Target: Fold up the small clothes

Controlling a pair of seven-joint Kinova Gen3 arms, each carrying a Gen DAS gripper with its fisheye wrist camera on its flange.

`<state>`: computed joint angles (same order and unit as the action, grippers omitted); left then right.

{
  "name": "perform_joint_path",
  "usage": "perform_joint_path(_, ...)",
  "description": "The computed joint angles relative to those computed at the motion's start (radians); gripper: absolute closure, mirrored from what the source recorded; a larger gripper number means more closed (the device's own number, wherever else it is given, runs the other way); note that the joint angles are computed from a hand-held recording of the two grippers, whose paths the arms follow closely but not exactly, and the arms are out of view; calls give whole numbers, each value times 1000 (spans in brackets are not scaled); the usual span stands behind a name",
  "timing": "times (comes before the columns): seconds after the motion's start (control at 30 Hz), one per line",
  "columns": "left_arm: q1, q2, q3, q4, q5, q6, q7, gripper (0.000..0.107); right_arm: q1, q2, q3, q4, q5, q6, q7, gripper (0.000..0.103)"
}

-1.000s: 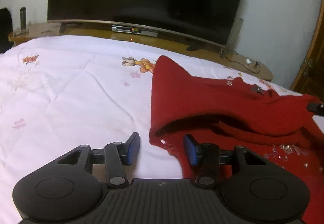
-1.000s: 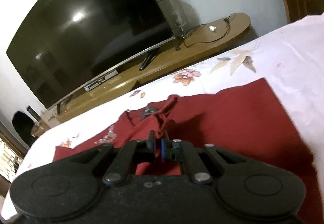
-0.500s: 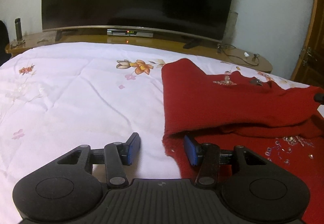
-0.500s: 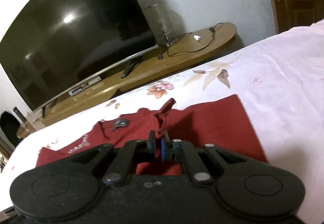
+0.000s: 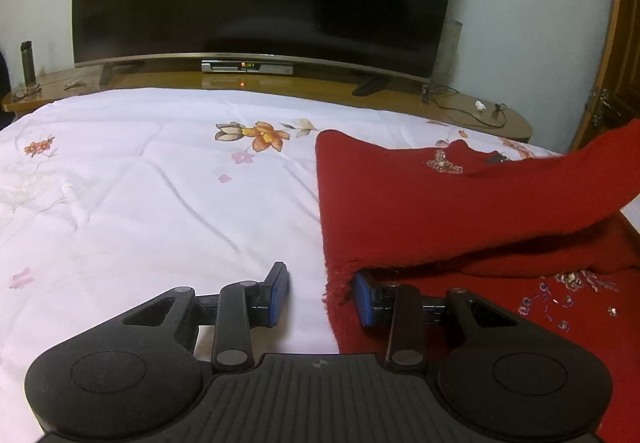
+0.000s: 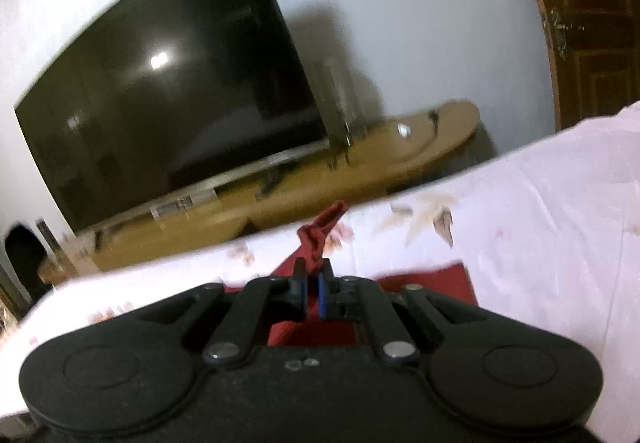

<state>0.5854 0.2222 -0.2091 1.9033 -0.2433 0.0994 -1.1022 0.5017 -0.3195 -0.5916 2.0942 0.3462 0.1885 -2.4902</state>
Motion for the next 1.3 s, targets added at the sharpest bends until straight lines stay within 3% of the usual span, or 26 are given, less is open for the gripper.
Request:
perform_joint_path(0.1, -19, 2, 21, -5, 7, 4, -8, 72, 54, -24, -26, 21, -4, -3, -12, 97)
perform_joint_path(0.17, -20, 4, 23, -10, 6, 9, -9, 72, 59, 19, -39, 9, 7, 64, -7, 97)
perform_joint_path(0.3, -55, 4, 61, -15, 10, 19, -25, 72, 11, 60, -27, 2, 52, 118, -34, 97)
perform_joint_path(0.43, -43, 0, 44, -4, 14, -4, 3, 72, -29, 83, -39, -51, 131, 136, -76, 97)
perform_joint_path(0.5, -104, -17, 98, 38, 63, -77, -2, 83, -96, 73, 1, -85, 139, 108, -61, 97)
perform_joint_path(0.7, -197, -15, 185, 77, 159, -143, -47, 84, -210, -63, 106, -107, 146, -67, -13, 97)
perform_joint_path(0.8, -303, -16, 286, 86, 191, -159, -46, 84, -156, -11, 81, -74, 65, 6, 22, 97)
perform_joint_path(0.87, -387, -7, 374, 73, 201, -133, -57, 84, -124, 13, 55, -50, 65, 69, 4, 97)
perform_joint_path(0.93, -412, 4, 402, 52, 207, -102, -82, 84, -106, 47, 39, -30, 85, 105, -40, 97)
perform_joint_path(1.0, -374, 8, 365, 42, 221, -89, -111, 84, -98, 85, 16, -32, 126, 158, -84, 97)
perform_joint_path(1.13, -262, 0, 248, 63, 260, -130, -141, 84, -174, 94, 70, -38, 143, 191, -86, 97)
perform_joint_path(1.2, -249, -13, 241, 94, 275, -186, -160, 84, -217, 50, 117, -22, 145, 154, -88, 97)
perform_joint_path(1.3, -186, -8, 186, 64, 310, -147, -224, 84, -220, -25, 138, 2, 163, 96, -103, 97)
